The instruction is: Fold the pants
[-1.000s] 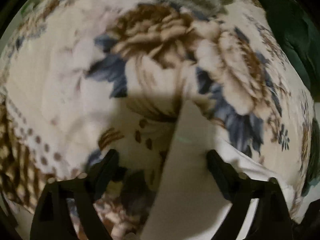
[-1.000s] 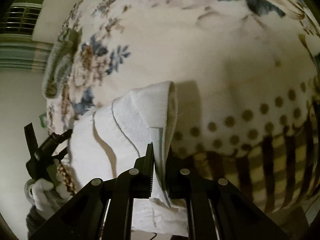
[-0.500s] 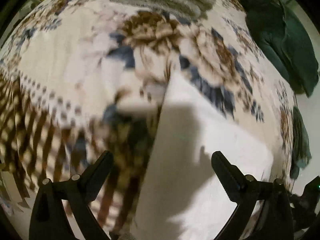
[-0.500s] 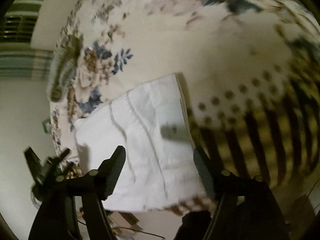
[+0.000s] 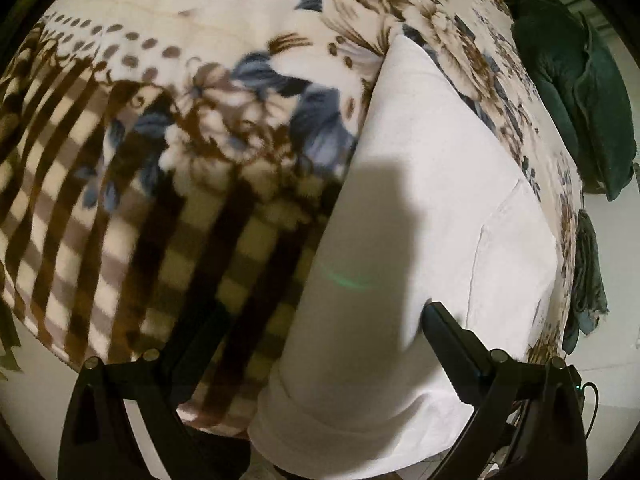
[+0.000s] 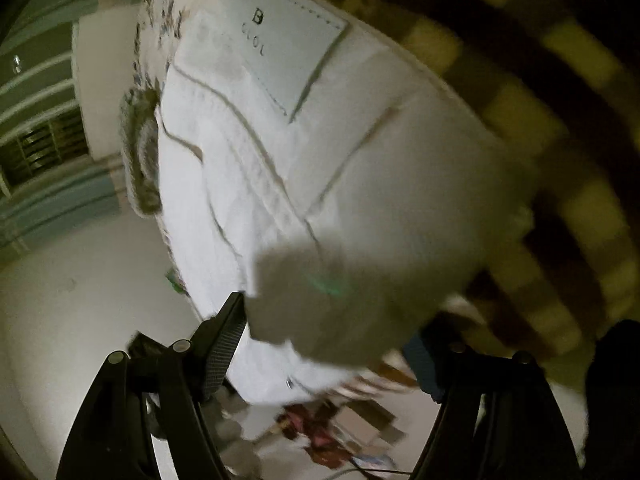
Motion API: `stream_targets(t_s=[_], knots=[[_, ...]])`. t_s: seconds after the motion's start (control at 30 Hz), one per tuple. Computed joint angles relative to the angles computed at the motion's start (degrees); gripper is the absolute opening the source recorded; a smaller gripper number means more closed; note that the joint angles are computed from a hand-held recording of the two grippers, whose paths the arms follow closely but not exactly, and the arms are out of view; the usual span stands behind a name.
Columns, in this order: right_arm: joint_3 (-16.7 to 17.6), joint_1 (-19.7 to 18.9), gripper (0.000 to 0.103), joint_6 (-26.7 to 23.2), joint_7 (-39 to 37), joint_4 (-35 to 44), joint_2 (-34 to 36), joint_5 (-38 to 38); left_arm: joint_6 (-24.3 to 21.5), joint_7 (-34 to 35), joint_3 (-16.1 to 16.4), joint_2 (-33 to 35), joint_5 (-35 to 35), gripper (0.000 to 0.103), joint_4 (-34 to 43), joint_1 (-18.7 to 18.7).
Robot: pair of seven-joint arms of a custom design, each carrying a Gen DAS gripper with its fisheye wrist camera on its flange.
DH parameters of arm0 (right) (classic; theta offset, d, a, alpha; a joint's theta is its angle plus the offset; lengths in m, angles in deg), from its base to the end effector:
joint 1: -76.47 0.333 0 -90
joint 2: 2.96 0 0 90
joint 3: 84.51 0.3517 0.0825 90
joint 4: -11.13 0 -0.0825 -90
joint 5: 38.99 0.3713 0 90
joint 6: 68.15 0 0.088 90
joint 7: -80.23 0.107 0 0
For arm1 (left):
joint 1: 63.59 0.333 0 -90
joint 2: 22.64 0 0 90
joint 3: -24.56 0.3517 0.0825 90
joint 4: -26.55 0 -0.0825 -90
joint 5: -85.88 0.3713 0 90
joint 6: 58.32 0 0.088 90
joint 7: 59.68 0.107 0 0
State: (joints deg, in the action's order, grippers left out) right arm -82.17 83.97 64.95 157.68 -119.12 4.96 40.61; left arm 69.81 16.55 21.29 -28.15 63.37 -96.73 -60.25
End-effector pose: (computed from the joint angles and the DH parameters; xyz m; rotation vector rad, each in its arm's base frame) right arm 0.5177 0.1075 0.3440 -1.0135 2.1397 0.8910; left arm 0.5222 -0.0116 0.5034 2.5085 -1.5605 0.5089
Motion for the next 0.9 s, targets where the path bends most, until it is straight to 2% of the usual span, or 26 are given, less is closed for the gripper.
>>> stream_targets(t_s=[0.13, 0.2, 0.27, 0.3, 0.43, 0.5, 0.6, 0.67, 0.77, 0.83, 0.87, 0.9], knots=[[0.46, 0.71, 0.078, 2.22, 0.67, 0.55, -1.46, 5.45, 0.15, 0.98, 0.23, 0.34, -1.31, 0.101, 0.19, 0.05], [0.48, 1.27, 0.078, 2.64, 0.26, 1.73, -1.06, 3.19, 0.28, 1.86, 0.47, -0.25, -1.92, 0.101, -0.62, 0.24], [0.70, 1.82, 0.078, 2.20, 2.87, 3.74, 1.79, -2.33, 0.47, 2.19, 0.38, 0.19, -2.02, 0.101, -0.50, 0.20], [0.97, 1.65, 0.078, 1.66, 2.36, 4.27, 3.23, -2.11, 0.48, 2.30, 0.32, 0.35, -1.94, 0.101, -0.43, 0.19], [2.20, 0.80, 0.080, 1.15, 1.56, 6.31, 5.27, 2.40, 0.60, 3.35, 0.42, 0.61, -3.04, 0.101, -0.34, 0.27], [2.81, 0.40, 0.079, 0.23, -5.40, 6.97, 4.68, 8.38, 1.00, 4.35, 0.60, 0.70, -4.50, 0.101, -0.52, 0.37], [2.73, 2.14, 0.079, 2.22, -3.69, 9.07, 6.65, 0.84, 1.30, 5.22, 0.56, 1.26, -5.79, 0.101, -0.39, 0.44], [3.41, 1.63, 0.079, 2.38, -4.42, 9.41, 8.36, 4.42, 1.43, 5.28, 0.46, 1.51, -6.07, 0.101, -0.31, 0.50], [4.02, 1.68, 0.079, 2.39, -3.97, 10.55, 8.56, 5.30, 2.24, 4.85, 0.38, 1.62, -7.24, 0.101, -0.32, 0.56], [4.07, 1.63, 0.072, 2.29, -5.16, 10.10, 7.87, 5.84, 2.66, 6.12, 0.61, 1.77, -9.57, 0.101, -0.41, 0.63], [3.86, 1.56, 0.061, 1.95, -5.30, 9.24, 7.12, 4.87, 2.80, 7.05, 0.70, 1.89, -10.74, 0.100, -0.35, 0.66], [3.96, 1.89, 0.056, 2.36, -5.26, 9.28, 7.11, 4.93, 3.13, 8.31, 0.81, 1.86, -12.50, 0.098, -0.45, 0.69]])
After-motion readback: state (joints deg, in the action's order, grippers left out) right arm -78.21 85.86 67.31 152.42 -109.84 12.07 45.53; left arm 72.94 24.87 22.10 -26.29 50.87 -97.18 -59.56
